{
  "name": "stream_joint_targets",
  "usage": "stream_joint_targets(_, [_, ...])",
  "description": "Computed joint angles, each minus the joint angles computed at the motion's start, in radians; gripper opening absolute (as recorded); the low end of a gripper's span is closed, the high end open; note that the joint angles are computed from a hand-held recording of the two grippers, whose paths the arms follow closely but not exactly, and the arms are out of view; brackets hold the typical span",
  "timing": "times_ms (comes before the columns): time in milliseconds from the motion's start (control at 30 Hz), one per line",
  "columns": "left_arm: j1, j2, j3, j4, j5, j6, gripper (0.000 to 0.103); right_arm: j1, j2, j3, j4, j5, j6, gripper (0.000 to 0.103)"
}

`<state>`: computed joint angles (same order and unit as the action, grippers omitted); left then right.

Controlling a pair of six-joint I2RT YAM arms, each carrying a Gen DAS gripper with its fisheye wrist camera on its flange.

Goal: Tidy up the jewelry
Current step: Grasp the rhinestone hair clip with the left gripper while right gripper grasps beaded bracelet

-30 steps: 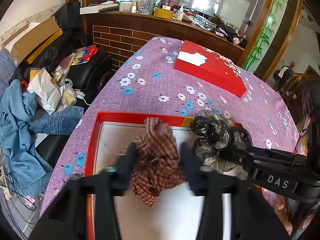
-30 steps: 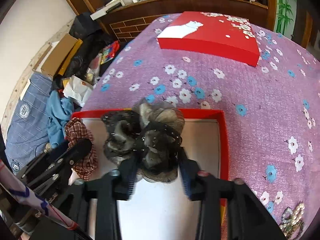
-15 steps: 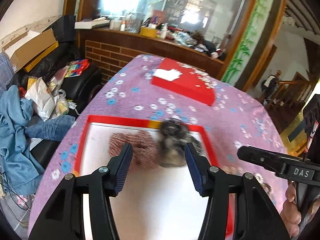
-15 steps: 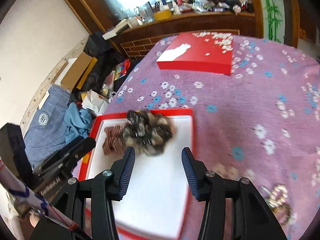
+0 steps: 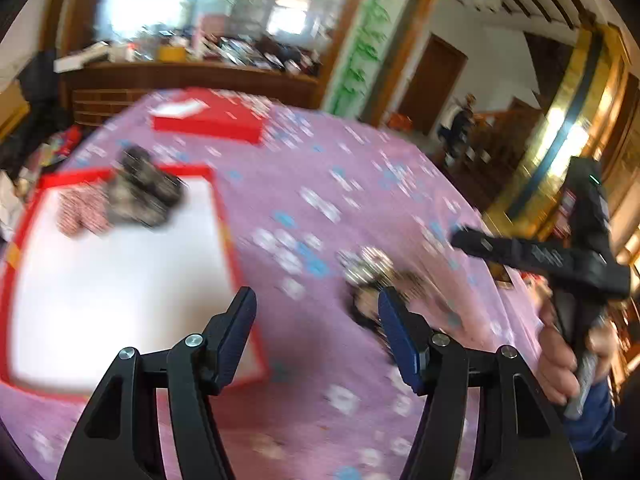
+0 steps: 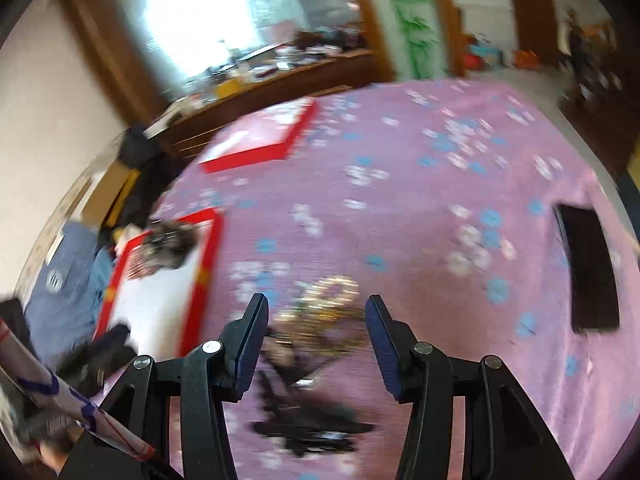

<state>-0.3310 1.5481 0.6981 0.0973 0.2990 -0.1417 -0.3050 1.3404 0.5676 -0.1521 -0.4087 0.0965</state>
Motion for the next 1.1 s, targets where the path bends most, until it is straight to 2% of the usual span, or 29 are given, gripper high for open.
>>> stream_joint_targets(67, [-0.051,0.035,0.012,-0.022,0.004,-0.04,0.062,-0.069,0.063,-0.007,0.059,-0.058,-0.023,0.054])
stream_joint_targets(167, [-0.09,0.095,0.041,-0.048,0.06,-0.139,0.062,-0.123,0.154,-0.035,0.187,-0.113,-0.016,0.054])
stream_joint_targets(267, [-0.108,0.169,0.084,-0.078,0.133,-0.258,0.065,-0.162,0.234,0.0,0.163,-0.182,-0.035,0.054])
stream_joint_targets(367, [-0.135,0.221,0.106,-0.051,0.169,-0.388,0.066,-0.184,0.249,0.014,0.135,-0.248,-0.052,0.054])
stream_joint_targets(467, [-0.176,0.257,0.134,-0.022,0.127,-0.492,0.078,-0.192,0.258,0.016,0.123,-0.282,-0.048,0.054])
stream_joint_targets(567, [-0.229,0.303,0.183,-0.02,0.061,-0.569,0.079,-0.204,0.249,0.01,0.121,-0.306,-0.045,0.054])
stream_joint_targets(700, [-0.3,0.368,0.269,-0.085,-0.029,-0.545,0.079,-0.218,0.241,0.004,0.12,-0.322,-0.045,0.054])
stream_joint_targets(800, [-0.374,0.393,0.32,-0.144,-0.159,-0.43,0.079,-0.241,0.242,0.006,0.11,-0.343,-0.055,0.054])
stream_joint_targets(867, [-0.397,0.396,0.32,-0.14,-0.205,-0.39,0.078,-0.248,0.241,0.006,0.107,-0.351,-0.054,0.054])
stream_joint_targets(967, [-0.384,0.371,0.262,-0.069,-0.186,-0.356,0.072,-0.253,0.24,0.006,0.101,-0.358,-0.064,0.054])
stream_joint_targets(1100, [-0.347,0.318,0.187,0.002,-0.116,-0.289,0.056,-0.244,0.261,0.017,0.088,-0.359,-0.072,0.055])
